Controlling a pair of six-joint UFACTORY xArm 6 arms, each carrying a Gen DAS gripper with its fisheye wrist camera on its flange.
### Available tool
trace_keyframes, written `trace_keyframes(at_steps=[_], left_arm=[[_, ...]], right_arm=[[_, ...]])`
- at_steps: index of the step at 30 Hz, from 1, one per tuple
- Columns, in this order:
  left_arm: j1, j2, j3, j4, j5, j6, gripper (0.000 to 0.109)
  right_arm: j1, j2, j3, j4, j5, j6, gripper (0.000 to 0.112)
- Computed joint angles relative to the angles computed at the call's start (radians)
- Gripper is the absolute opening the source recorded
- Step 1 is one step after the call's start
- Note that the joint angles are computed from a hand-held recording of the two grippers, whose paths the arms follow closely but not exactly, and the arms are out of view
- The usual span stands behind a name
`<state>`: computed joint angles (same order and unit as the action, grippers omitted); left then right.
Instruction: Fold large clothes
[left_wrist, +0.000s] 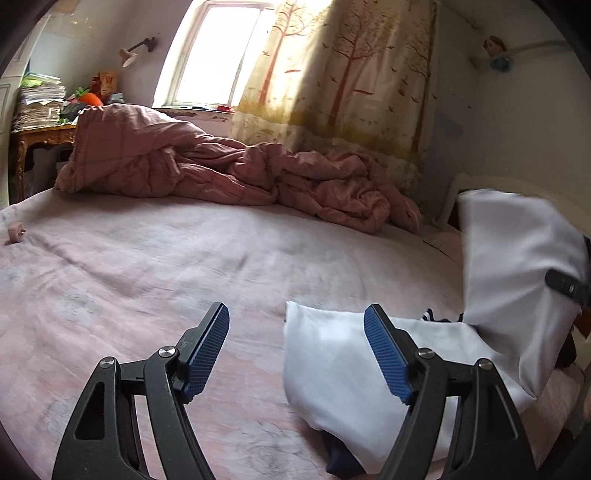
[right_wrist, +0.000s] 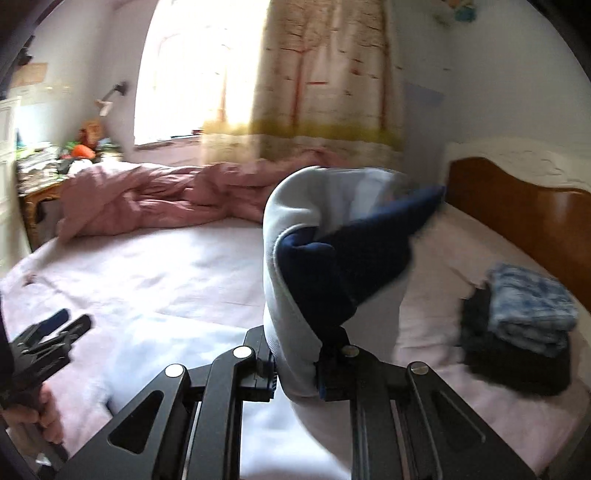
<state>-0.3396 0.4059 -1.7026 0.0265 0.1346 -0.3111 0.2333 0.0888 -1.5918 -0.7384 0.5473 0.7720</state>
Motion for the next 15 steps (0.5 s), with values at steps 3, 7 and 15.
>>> trace_keyframes(at_steps=[3,7,15], left_arm=[[0.014,-0.001,-0.004,0.055,0.001,-0.05,0.074],[0.026,-0.006,-0.005,0.109,-0.001,-0.093,0.074],[0.037,0.004,-0.023,0.076,0.027,-0.079,0.074]], right_arm=[[0.03,0.051,-0.026,0.103,-0.064,-0.006,0.017],[0.085,0.12,-0.047,0.216,-0.089,-0.054,0.017],[0.145,0.214,-0.099,0.232,-0.117,-0.061,0.017]])
